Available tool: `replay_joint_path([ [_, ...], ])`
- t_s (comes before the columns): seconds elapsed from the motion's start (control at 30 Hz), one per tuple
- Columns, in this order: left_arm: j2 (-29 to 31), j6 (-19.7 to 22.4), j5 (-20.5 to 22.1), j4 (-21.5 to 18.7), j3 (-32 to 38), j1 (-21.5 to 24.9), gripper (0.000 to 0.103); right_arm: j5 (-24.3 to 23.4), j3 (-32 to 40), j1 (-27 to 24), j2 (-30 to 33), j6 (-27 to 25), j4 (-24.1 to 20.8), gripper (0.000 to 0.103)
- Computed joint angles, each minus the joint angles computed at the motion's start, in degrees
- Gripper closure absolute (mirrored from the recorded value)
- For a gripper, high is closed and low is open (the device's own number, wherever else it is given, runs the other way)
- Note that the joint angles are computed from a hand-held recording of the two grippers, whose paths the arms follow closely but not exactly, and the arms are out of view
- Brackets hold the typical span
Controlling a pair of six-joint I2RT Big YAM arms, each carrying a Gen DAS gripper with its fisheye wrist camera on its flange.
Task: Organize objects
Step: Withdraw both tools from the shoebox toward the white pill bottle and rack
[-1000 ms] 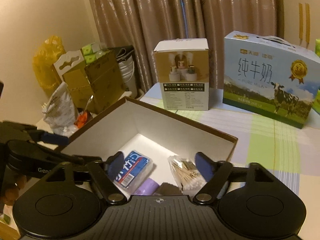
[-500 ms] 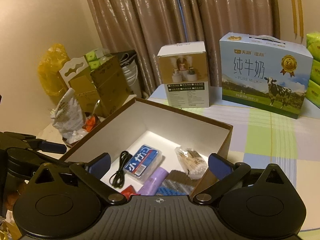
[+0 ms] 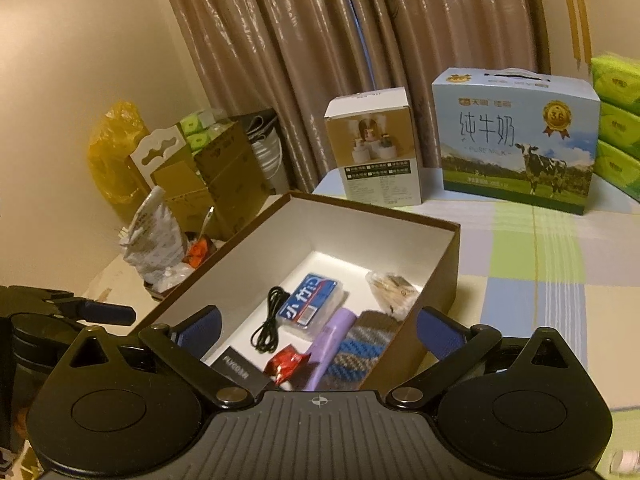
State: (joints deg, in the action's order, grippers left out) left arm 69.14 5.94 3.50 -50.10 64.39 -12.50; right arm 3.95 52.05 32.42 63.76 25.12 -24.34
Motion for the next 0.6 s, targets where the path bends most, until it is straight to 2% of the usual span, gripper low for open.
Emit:
replay_joint_path([
  [0.6, -12.07, -1.81, 0.43, -4.66, -8.07, -1.68, 0.008, 4.77, -6.48, 8.07, -11.43, 5.95, -6.15, 0.002],
])
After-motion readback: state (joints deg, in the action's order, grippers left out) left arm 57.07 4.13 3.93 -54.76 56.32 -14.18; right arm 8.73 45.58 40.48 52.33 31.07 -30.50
